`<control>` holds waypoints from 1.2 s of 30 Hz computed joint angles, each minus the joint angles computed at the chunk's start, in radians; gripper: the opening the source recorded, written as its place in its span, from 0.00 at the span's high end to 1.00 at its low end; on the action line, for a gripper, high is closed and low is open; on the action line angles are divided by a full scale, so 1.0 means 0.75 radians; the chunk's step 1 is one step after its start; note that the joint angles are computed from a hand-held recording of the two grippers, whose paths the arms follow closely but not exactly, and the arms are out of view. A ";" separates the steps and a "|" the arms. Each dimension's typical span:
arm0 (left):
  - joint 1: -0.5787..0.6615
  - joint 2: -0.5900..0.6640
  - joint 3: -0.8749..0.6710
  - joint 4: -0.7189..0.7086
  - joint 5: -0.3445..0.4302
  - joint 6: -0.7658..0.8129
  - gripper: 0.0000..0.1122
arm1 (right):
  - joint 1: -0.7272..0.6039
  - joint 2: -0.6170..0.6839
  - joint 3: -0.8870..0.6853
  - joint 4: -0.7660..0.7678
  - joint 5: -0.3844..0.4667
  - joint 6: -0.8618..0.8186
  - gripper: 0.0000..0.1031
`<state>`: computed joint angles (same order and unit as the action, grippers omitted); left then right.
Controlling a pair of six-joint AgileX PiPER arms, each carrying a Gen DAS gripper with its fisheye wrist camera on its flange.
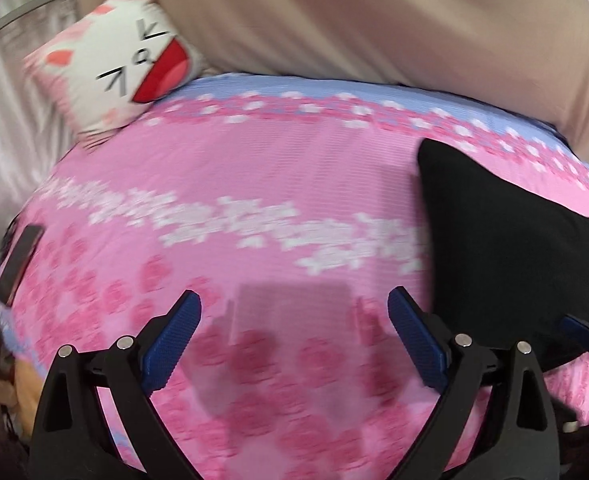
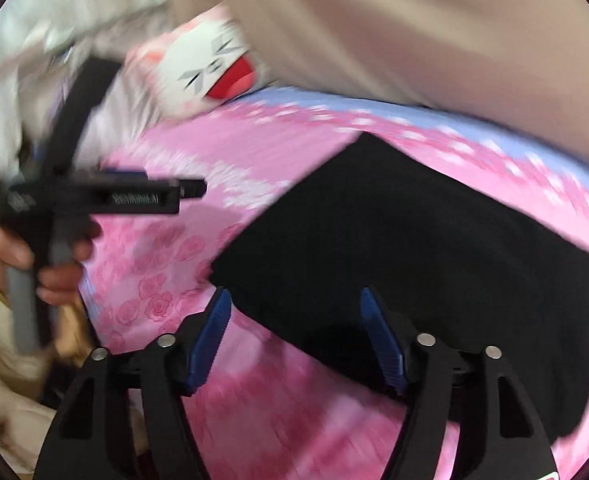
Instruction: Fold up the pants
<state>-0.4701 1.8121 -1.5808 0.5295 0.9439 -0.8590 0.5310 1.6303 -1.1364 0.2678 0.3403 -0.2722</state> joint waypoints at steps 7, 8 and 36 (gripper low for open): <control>0.079 -0.105 0.167 -0.022 -0.065 -0.029 0.17 | 0.124 0.236 -0.306 -0.302 0.124 0.241 0.87; 0.091 -0.116 0.180 -0.033 -0.078 -0.028 0.17 | 0.105 0.201 -0.305 -0.191 0.127 0.183 0.87; -0.056 0.303 -0.304 -0.366 0.042 0.228 0.12 | -0.825 -0.248 0.500 1.034 0.060 -0.738 0.47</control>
<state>-0.5122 2.0393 -1.8090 0.2553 0.9752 -0.6882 -0.0876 1.4441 -0.7611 1.0430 0.3855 -0.8254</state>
